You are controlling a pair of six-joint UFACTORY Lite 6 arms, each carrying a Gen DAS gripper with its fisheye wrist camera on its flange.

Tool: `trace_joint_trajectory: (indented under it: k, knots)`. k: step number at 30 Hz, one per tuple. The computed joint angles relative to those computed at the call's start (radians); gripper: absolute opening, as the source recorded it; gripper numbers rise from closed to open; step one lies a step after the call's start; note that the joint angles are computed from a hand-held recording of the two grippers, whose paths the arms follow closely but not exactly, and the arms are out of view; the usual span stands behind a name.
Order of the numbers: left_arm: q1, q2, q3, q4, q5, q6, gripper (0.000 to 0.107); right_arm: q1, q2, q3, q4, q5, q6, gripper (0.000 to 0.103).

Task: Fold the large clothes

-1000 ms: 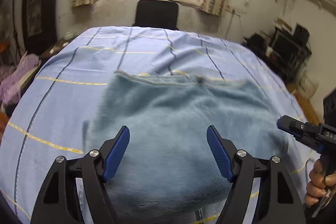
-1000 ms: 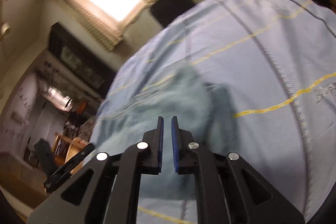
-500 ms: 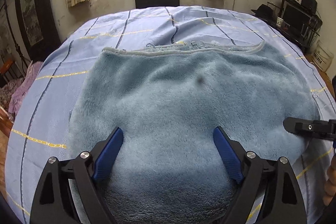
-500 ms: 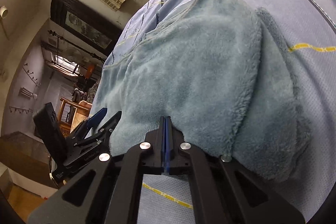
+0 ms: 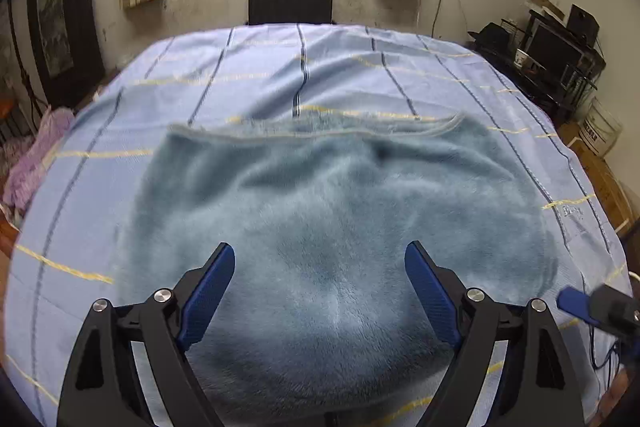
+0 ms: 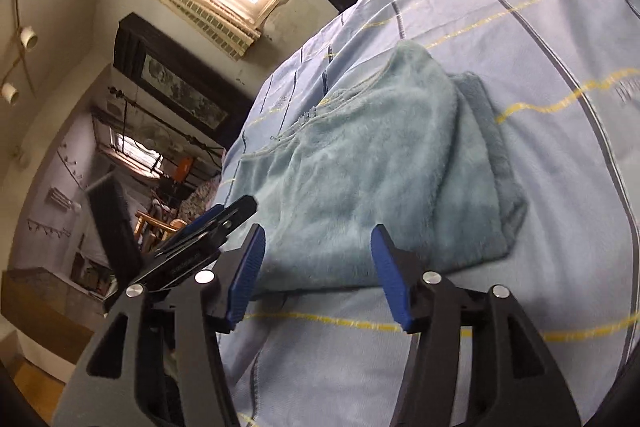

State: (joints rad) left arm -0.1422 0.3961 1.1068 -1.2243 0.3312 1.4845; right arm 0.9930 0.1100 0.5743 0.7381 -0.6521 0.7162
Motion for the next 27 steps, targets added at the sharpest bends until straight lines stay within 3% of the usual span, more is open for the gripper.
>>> trace_joint_trajectory:
  k: [3, 5, 7, 13, 17, 19, 21, 24, 27]
  knots:
    - [-0.007, 0.097, 0.008, -0.253, -0.032, 0.245, 0.093, 0.057, 0.009, -0.032, 0.061, -0.05, 0.065, 0.059]
    - [-0.036, 0.071, -0.03, -0.408, -0.082, 0.43, 0.093, 0.075, 0.032, -0.044, 0.08, -0.068, 0.126, 0.06]
    - [-0.024, 0.079, -0.037, -0.464, -0.061, 0.464, 0.094, 0.08, 0.063, -0.04, 0.089, -0.071, 0.179, 0.061]
    - [-0.013, 0.096, -0.013, -0.359, -0.034, 0.378, 0.099, 0.056, 0.171, 0.033, 0.099, -0.068, 0.247, 0.062]
    - [0.012, 0.107, 0.026, -0.184, 0.015, 0.196, 0.098, 0.041, 0.242, 0.086, 0.131, -0.063, 0.305, 0.064]
    - [0.034, 0.099, 0.031, -0.157, 0.041, 0.144, 0.089, 0.054, 0.259, 0.11, 0.239, -0.081, 0.249, 0.064]
    - [0.051, 0.085, 0.03, -0.152, 0.048, 0.118, 0.069, 0.05, 0.267, 0.138, 0.332, -0.087, 0.159, 0.065]
    - [0.086, 0.09, 0.06, -0.104, 0.118, 0.053, 0.06, 0.016, 0.284, 0.18, 0.378, -0.082, 0.08, 0.065]
    - [0.077, 0.093, 0.064, -0.112, 0.112, 0.064, 0.058, 0.041, 0.302, 0.235, 0.478, -0.121, -0.053, 0.064]
